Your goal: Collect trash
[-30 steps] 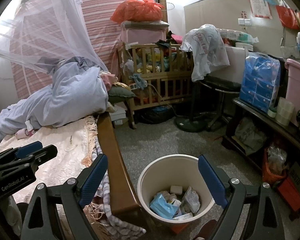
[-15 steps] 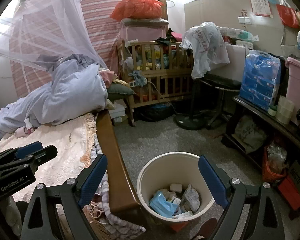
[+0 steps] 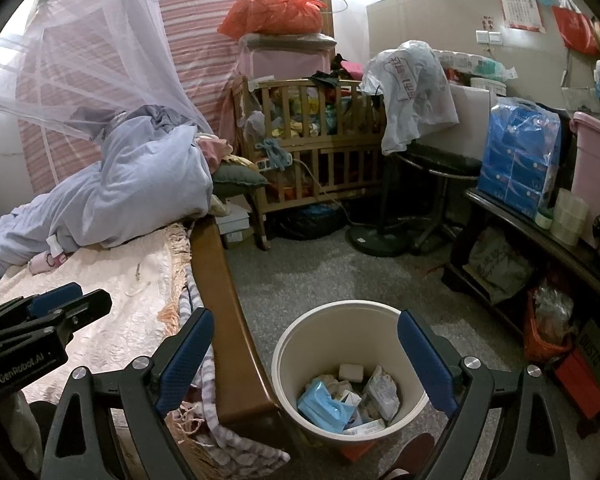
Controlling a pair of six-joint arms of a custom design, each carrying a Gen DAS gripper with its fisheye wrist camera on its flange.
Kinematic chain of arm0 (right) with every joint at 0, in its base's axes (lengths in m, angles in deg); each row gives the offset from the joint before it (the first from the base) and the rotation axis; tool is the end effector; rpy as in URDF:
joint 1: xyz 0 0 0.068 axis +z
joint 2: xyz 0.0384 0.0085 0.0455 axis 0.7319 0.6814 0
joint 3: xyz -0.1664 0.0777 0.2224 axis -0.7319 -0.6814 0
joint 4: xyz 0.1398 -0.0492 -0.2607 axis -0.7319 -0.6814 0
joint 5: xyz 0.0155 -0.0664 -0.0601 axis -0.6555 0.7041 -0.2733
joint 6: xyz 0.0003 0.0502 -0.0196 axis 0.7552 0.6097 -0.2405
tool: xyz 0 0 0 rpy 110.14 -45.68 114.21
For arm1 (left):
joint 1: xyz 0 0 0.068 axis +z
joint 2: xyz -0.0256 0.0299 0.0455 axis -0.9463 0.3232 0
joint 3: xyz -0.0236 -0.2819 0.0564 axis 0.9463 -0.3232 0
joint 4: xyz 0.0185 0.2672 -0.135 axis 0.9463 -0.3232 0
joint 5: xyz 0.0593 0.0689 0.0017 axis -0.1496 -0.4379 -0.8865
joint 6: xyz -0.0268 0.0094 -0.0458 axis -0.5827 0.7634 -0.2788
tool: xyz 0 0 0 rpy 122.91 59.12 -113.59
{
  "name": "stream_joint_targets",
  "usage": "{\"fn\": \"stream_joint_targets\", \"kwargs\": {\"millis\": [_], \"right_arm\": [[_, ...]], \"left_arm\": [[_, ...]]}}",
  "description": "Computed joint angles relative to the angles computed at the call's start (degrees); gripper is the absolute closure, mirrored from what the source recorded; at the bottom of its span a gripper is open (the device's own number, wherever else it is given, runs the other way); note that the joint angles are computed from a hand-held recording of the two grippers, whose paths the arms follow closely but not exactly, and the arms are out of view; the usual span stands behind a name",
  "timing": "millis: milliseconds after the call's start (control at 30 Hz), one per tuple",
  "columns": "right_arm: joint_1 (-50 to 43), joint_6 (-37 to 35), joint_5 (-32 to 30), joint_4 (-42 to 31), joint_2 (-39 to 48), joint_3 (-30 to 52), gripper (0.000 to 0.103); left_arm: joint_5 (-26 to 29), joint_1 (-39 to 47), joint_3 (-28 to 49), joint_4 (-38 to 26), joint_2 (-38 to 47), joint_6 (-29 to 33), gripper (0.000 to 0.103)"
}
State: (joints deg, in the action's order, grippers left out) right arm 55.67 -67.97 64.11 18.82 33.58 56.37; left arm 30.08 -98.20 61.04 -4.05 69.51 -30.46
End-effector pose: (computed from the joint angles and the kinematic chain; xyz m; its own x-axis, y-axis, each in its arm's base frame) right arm 0.3102 0.0541 0.1449 -0.5077 -0.1484 -0.8486 -0.3494 0.9359 0.0454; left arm 0.2688 -0.1216 0.1499 -0.5823 -0.1630 -0.7965 -0.1171 0.9863 -0.1162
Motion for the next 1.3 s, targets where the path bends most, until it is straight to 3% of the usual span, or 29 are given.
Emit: {"fn": "stream_joint_targets", "kwargs": {"millis": [1300], "right_arm": [[-0.3,-0.5,-0.2,-1.0,0.3,0.6,0.01]], "left_arm": [[-0.2,-1.0,1.1,0.1,1.9,-0.5,0.052]]}}
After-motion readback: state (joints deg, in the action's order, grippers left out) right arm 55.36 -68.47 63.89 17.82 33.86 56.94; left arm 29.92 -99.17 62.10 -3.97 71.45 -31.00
